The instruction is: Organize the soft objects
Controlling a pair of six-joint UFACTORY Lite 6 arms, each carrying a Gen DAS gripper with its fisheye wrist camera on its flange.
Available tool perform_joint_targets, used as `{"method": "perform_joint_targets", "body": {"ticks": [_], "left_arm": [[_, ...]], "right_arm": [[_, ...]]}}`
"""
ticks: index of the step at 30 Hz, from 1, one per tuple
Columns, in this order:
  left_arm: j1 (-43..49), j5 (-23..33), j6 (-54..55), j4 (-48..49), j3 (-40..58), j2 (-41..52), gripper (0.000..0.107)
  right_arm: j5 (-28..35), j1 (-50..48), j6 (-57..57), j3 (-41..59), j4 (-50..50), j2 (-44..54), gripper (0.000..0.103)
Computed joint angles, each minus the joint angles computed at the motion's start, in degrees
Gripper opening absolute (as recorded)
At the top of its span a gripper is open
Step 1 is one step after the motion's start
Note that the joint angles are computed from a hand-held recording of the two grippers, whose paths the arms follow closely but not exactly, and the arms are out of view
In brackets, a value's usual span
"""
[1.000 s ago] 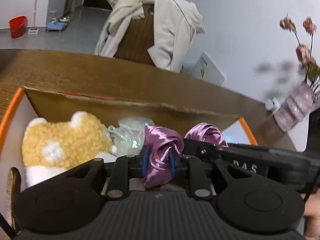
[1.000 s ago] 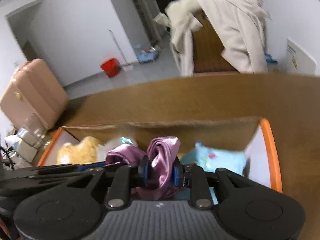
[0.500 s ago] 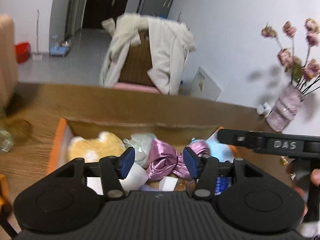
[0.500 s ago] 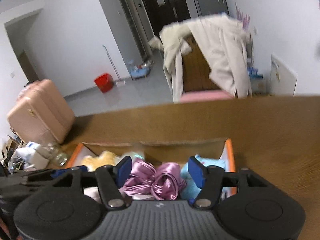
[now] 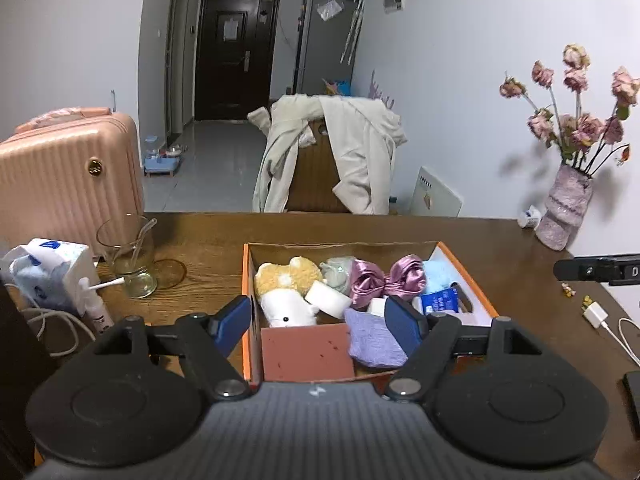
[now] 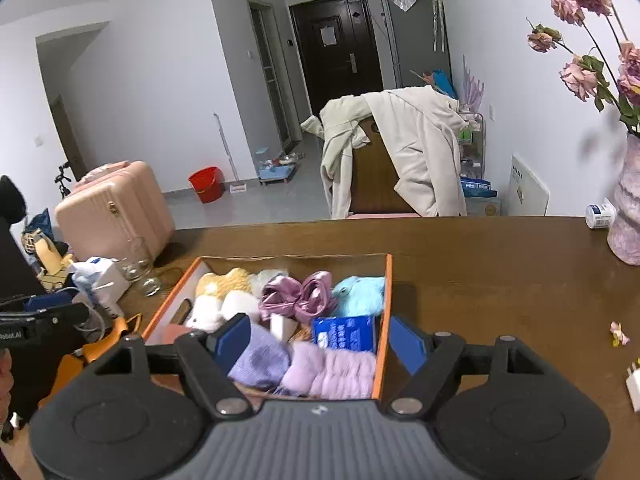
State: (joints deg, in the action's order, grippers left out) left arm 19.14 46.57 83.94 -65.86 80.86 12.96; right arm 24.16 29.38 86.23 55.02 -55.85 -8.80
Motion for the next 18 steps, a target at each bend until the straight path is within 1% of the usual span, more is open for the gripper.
{"method": "perform_joint_targets", "body": {"ticks": [1, 3, 5, 7, 8, 9, 11, 12, 14, 15, 18], "left_arm": [[1.0, 0.5, 2.7, -1.8, -3.1, -2.7, 0.078], [3.1, 0.6, 8.4, -5.9, -10.0, -7.9, 0.08], [6.0, 1.9, 14.2, -9.4, -17.3, -13.6, 0.08], [10.3, 5.0, 21.2, -12.7, -25.5, -19.7, 0.08], [12.6, 6.2, 24.9, -14.4, -29.4, -22.6, 0.081], [15.0, 7.9, 28.9, -16.5, -33.5, -25.3, 0.084], [21.8, 13.4, 35.9, -18.5, -41.3, -30.2, 0.088], [25.3, 16.4, 38.3, -18.4, -44.4, -31.8, 0.089], [32.7, 21.6, 42.6, -16.8, -49.6, -33.8, 0.09], [36.7, 24.8, 44.8, -15.7, -51.6, -33.9, 0.093], [50.2, 33.7, 50.6, -8.6, -56.4, -32.8, 0.098]], "right_arm": [[1.3, 1.8, 3.3, -1.0, -2.9, -1.0, 0.076], [5.2, 6.9, 11.1, -3.9, -9.4, -3.7, 0.081], [10.0, 13.8, 20.7, -8.3, -16.5, -7.3, 0.083], [16.7, 21.3, 29.5, -12.4, -21.7, -9.7, 0.083], [21.0, 25.9, 33.0, -14.4, -23.1, -10.4, 0.083], [25.0, 30.0, 35.8, -15.5, -23.6, -10.2, 0.083], [34.2, 39.8, 41.8, -18.4, -23.8, -9.4, 0.084], [37.8, 43.8, 44.5, -19.2, -23.0, -8.2, 0.084], [44.2, 52.4, 50.1, -20.2, -20.4, -4.9, 0.084], [47.1, 56.8, 53.3, -20.2, -18.6, -2.7, 0.085], [54.1, 68.2, 62.8, -17.8, -13.0, 6.0, 0.088]]}}
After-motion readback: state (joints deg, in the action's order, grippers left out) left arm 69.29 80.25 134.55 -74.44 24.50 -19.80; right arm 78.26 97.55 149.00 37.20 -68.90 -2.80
